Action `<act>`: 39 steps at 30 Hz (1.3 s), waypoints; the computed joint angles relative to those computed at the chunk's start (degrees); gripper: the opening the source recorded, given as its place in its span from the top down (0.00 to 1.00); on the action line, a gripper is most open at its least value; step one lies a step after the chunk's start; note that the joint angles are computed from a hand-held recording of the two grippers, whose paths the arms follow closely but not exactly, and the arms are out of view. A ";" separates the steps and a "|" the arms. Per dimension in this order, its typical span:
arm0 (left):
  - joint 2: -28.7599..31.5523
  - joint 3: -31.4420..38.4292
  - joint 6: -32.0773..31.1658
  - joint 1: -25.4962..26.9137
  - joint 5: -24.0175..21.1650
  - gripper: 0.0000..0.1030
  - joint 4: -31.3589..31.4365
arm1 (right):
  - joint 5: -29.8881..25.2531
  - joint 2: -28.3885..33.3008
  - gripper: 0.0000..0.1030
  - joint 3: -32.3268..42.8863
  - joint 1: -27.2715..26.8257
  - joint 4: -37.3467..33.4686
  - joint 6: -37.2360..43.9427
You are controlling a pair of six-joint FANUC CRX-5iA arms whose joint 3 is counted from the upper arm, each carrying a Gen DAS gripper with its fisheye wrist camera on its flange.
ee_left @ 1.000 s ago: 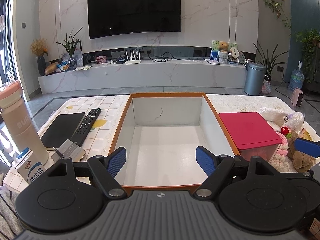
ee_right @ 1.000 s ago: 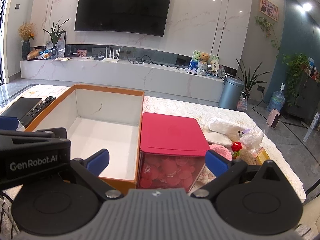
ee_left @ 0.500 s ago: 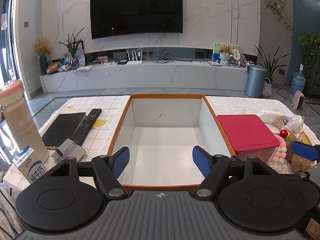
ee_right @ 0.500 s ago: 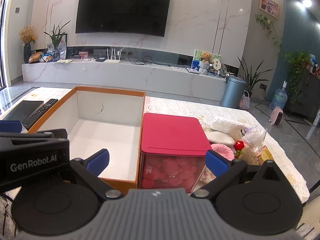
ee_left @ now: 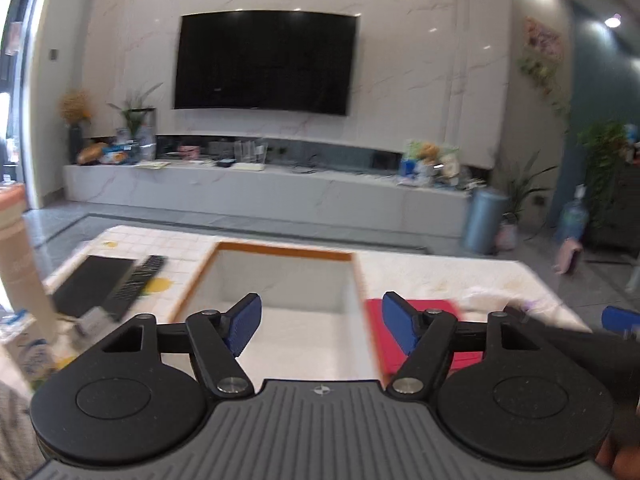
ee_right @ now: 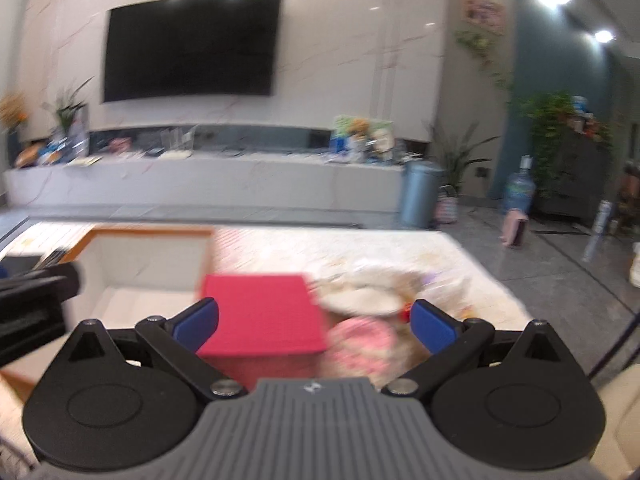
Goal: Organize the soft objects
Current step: 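Move both tools toward the pile of soft items beside the red container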
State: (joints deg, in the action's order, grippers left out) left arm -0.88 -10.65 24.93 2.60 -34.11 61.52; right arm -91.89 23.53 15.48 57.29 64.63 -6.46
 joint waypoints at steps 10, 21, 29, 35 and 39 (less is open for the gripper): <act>0.52 -4.53 -15.79 -6.72 -1.01 0.08 9.68 | -5.30 -7.56 0.03 -5.41 -5.71 -6.32 0.25; 3.59 -4.41 -22.40 -11.67 -7.11 0.08 4.41 | -4.00 -12.16 0.03 -15.83 -6.52 -14.48 -12.41; 5.43 -6.53 -21.30 -19.37 4.26 0.08 2.75 | -4.58 -14.43 0.03 -19.72 -7.06 -16.72 -18.84; 8.29 -4.37 -15.08 -22.50 13.69 0.14 -7.85 | 2.03 -17.05 0.03 -22.56 -8.50 -20.54 -19.83; 10.19 -0.41 -0.92 -22.53 17.12 0.15 -24.62 | 3.81 -18.15 0.03 -24.08 -8.61 -20.67 -21.92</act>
